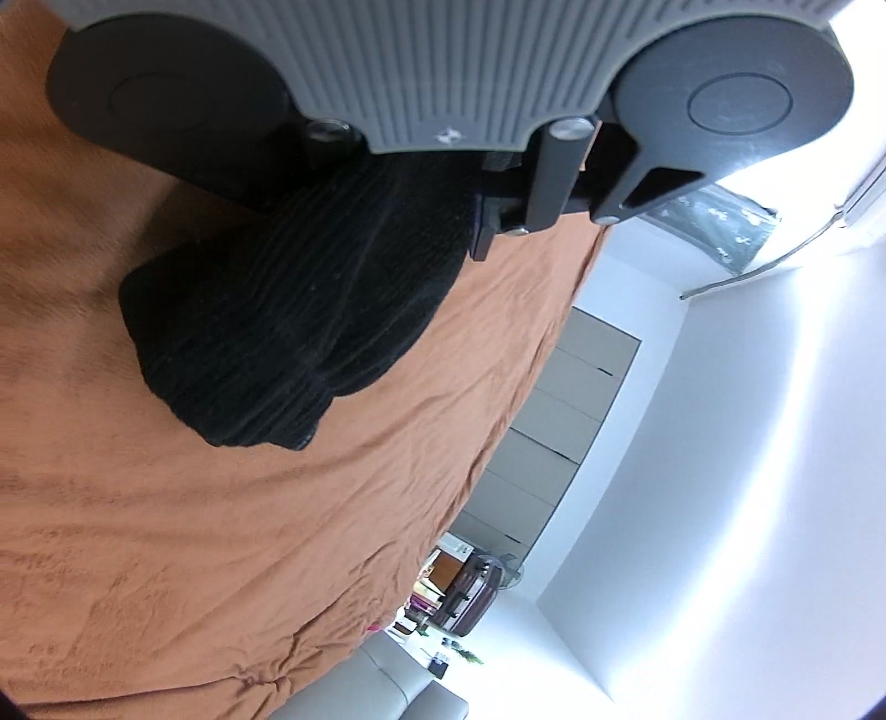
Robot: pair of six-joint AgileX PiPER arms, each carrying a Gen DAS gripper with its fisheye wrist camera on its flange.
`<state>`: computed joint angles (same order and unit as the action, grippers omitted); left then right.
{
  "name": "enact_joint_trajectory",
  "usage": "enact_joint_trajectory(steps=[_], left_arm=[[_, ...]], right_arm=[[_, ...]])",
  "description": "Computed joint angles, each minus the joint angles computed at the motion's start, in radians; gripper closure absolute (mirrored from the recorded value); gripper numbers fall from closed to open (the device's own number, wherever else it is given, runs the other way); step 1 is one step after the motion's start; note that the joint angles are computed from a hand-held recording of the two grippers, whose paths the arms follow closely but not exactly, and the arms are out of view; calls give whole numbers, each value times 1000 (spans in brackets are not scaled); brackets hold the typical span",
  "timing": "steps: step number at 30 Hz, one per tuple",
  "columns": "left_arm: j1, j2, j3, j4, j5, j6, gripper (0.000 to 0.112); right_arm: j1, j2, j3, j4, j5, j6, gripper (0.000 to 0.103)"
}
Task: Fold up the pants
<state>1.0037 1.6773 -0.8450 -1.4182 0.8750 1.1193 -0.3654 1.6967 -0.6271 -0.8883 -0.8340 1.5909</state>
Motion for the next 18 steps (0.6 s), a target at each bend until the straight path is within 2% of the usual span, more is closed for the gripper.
enact_joint_trajectory(steps=[3, 7, 10, 11, 12, 16, 18], left_arm=[[-6, 25, -30, 29, -3, -41, 89], [-64, 3, -16, 24, -69, -40, 86], [-59, 5, -36, 76, -58, -59, 83], [-62, 7, -45, 90, -54, -66, 83], [-54, 9, -52, 108, -41, -65, 83], [-28, -32, -38, 174, -14, -45, 79], [1, -72, -7, 204, 2, -8, 79]], right_arm=[[-26, -3, -20, -79, 28, 41, 91], [-29, 49, -45, -99, 44, 96, 89], [-50, 97, -9, -45, -11, 89, 76], [-56, 115, -3, -31, -15, 98, 59], [-70, 136, 9, -10, -28, 96, 53], [-157, 238, 33, 23, -178, 89, 54], [-177, 261, 30, 28, -226, 99, 51]])
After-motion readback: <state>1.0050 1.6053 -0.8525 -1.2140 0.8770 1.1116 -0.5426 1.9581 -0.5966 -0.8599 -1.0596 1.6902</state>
